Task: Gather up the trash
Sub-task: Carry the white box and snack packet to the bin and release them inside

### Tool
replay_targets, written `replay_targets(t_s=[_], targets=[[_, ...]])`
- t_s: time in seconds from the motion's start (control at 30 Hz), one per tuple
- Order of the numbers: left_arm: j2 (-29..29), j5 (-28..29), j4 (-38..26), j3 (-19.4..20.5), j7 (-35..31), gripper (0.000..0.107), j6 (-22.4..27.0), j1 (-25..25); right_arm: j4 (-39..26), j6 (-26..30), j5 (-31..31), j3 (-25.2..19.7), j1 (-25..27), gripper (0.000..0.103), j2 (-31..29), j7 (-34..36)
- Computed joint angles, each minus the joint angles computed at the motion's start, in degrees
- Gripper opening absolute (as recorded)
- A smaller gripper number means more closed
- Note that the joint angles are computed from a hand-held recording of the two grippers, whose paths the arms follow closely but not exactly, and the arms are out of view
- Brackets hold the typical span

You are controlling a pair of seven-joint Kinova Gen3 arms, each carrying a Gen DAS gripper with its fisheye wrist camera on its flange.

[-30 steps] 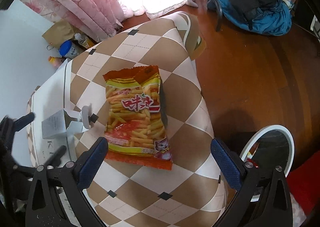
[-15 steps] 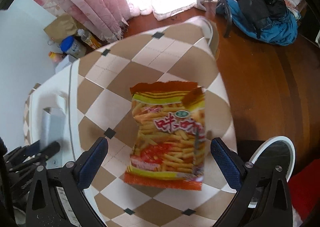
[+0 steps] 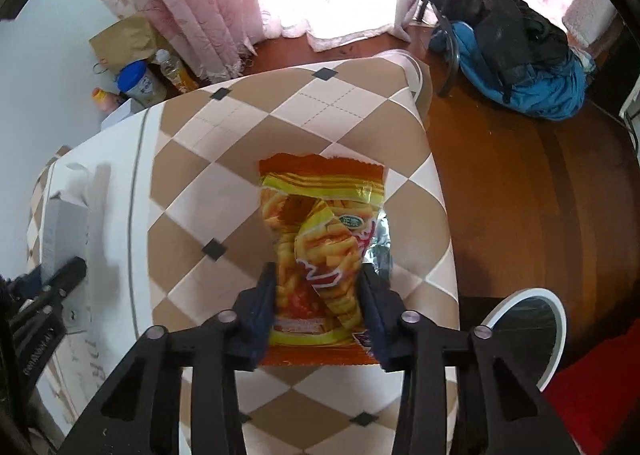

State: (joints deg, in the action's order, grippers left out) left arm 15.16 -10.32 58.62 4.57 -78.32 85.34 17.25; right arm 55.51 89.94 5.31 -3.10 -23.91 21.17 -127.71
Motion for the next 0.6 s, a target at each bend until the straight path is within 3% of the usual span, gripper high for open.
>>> replay_targets(t_s=[0.3, 0.6], targets=[[-10.63, 1.15, 5.84, 1.23, 7.27, 0.032, -0.54, -1.33, 6.7, -3.14, 1.04, -2.47, -2.78, 0.041, -10.07, -3.09], [-18.91, -2.92, 4.5, 6.32, 9.94, 0.032, 5.13, -0.72, 9.27, -1.56, 3.59, -7.74, -5.17, 0.041, -21.17, -7.49]])
